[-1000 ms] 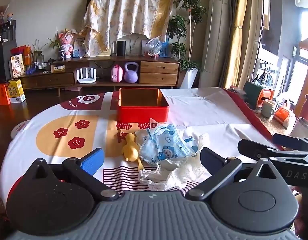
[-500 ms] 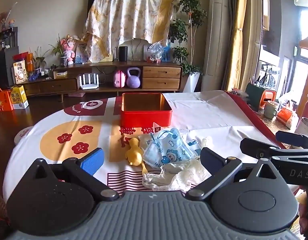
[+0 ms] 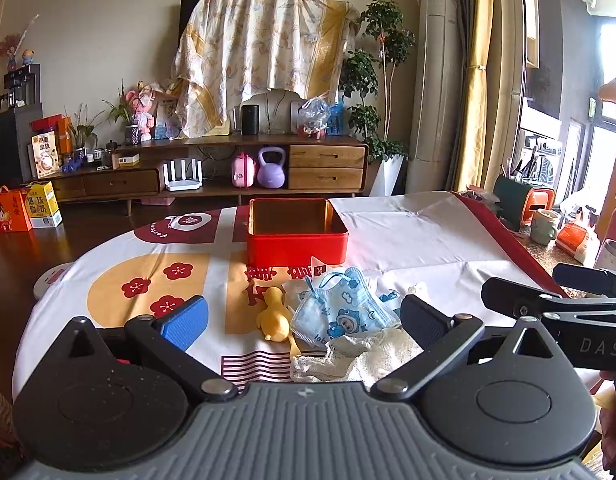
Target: Organize soft objects
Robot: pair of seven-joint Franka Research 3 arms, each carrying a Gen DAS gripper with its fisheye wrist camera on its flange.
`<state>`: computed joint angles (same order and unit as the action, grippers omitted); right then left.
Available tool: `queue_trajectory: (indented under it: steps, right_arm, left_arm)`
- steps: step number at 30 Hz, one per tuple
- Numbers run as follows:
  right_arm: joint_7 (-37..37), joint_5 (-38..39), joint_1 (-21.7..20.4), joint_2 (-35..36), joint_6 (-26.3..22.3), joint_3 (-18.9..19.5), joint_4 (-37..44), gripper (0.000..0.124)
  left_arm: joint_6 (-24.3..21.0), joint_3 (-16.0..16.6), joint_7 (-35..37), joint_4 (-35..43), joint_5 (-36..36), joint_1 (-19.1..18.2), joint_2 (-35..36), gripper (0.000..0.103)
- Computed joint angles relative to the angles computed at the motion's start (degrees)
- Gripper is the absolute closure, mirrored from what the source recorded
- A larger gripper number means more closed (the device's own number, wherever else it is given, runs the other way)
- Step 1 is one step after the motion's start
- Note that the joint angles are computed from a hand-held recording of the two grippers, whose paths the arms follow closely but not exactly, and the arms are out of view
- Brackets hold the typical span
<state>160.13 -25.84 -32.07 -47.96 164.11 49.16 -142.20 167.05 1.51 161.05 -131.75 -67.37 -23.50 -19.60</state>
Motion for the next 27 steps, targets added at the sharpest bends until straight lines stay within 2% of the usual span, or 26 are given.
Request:
queue_trajectory:
  steps: [27]
  right_arm:
    - [-0.33, -0.04, 0.10, 0.74, 1.00, -0.13, 0.17, 0.021]
  left_arm:
    - [0.14, -0.12, -0.86, 0.52, 0.36, 0.32, 0.53, 0.000]
